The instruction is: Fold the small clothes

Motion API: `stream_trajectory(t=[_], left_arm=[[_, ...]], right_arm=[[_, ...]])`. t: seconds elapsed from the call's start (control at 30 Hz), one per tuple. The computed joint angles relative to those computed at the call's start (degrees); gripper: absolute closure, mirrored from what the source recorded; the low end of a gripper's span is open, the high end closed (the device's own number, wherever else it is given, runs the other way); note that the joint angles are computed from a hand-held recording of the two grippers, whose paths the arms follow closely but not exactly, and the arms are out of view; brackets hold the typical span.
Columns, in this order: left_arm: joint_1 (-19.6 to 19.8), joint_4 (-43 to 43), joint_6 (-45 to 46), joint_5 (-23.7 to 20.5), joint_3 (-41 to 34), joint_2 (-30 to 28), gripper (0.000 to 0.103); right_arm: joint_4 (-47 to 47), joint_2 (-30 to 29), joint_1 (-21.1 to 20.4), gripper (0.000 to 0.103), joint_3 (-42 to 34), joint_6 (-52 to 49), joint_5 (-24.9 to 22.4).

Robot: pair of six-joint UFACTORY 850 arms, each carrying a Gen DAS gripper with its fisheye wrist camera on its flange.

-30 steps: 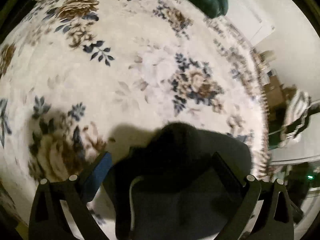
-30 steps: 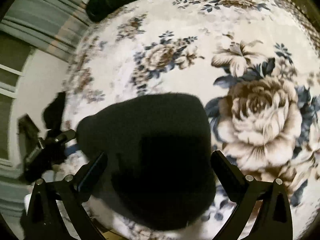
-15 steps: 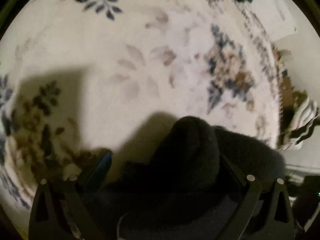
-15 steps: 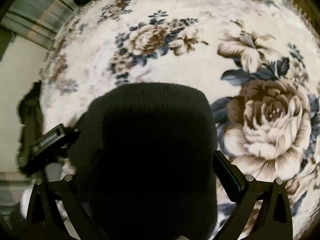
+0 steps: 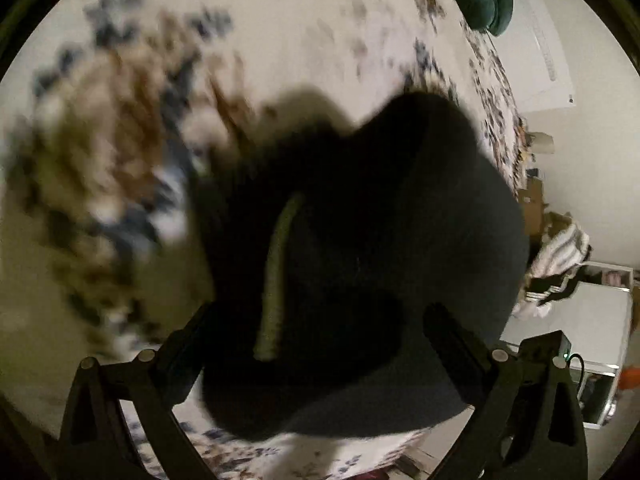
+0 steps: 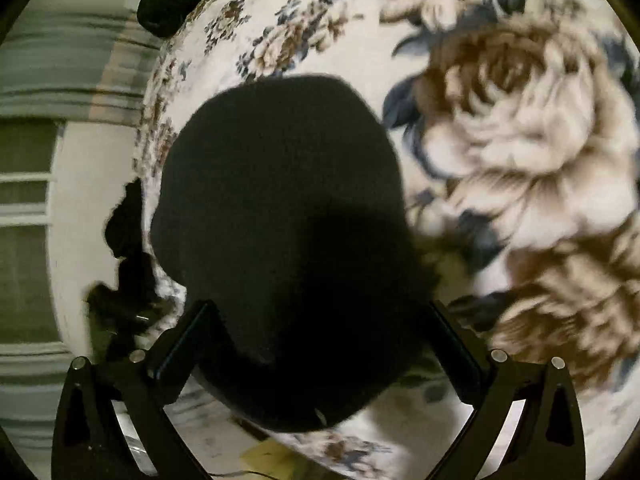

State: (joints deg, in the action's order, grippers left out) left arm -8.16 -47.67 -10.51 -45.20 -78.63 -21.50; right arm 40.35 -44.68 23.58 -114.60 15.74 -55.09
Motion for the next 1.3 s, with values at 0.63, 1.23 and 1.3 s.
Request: stream_trajectory(t=[0.63,1.23,1.3], left_arm=[[0.5,3.2,-3.3,1.5,-0.8,-0.2,0.006],[1.1,6.5,1.2,-2.9,-16.8,-13.5,0.0],[1.8,4.2,1.5,-5.0,-17.7,-13.4,0.0]], right_arm=[[-4.6,1.4,0.5,0.0,3.4,-3.1,2.3],[-9.9,-20.7,0.5,0.0,-32.8,2.2,-8.1],[-8.3,-22.2,0.1,0.0,-36.0,2.4,-9.8]])
